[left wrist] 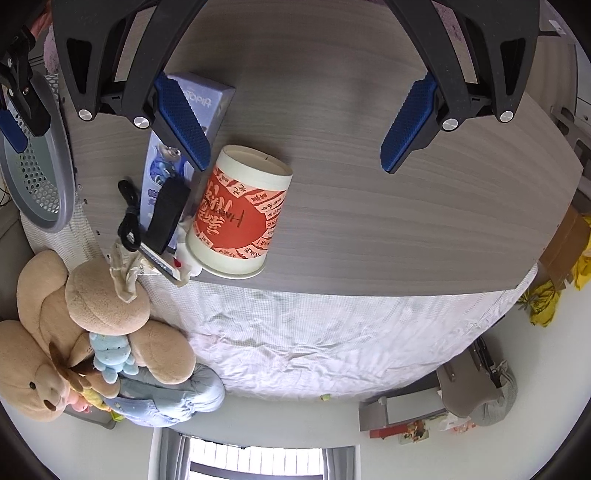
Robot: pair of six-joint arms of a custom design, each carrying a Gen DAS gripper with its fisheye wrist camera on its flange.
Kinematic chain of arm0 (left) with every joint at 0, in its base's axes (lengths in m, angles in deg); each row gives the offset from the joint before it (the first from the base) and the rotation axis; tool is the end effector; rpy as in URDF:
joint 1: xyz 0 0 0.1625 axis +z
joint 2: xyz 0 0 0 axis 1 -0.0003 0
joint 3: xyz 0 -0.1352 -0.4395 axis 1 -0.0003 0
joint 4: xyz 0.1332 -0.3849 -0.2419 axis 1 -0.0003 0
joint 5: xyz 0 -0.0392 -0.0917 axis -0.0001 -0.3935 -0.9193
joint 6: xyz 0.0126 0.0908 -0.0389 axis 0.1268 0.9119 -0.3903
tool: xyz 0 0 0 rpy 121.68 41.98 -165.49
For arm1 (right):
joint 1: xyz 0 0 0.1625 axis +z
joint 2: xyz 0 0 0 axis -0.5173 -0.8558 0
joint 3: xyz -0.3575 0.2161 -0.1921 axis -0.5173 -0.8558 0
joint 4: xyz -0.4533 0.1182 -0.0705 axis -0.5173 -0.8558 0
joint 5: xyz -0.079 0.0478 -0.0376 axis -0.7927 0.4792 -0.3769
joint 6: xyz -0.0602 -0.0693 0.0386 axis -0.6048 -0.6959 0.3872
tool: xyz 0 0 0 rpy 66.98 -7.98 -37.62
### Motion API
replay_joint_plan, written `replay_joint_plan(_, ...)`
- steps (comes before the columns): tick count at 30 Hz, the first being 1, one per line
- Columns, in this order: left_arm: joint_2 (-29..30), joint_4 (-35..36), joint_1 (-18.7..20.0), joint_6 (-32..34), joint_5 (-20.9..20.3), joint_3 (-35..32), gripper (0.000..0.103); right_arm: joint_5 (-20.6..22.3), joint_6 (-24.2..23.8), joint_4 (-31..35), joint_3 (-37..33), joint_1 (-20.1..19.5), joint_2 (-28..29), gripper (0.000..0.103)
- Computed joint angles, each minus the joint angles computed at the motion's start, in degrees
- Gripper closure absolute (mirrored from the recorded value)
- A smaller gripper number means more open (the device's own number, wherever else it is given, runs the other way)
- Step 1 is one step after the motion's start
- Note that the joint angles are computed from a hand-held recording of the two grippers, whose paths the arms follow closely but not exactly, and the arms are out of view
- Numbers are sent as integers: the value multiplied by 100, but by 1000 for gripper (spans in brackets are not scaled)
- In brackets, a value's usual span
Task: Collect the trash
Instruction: 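Move the left tool back to the table toward the red paper cup, then grasp the red paper cup with the left tool and lift it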
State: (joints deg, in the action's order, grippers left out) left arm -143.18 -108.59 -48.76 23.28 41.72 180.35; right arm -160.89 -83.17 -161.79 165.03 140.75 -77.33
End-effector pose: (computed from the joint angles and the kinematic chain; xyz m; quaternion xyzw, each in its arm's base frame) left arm -0.1788 -0.4338 0.1129 0.2082 0.8853 -0.2647 0.3208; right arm 0.1728 -0.3019 0.1123 0.0351 -0.8439 0.4347 0.3125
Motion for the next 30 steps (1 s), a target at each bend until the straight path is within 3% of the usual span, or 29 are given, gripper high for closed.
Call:
replay_joint_plan(9, 448, -283, 322, 533, -273, -339, 11, 326, 173, 309, -98, -302, -84, 16)
replay_joint_plan(21, 322, -166, 603, 914, -451, -420, 11, 418, 192, 605, -303, -496, -22, 16)
replay_joint_plan(30, 636, -345, 713, 1286, -615, -649, 11, 292, 212, 727, -391, -460, -34, 16)
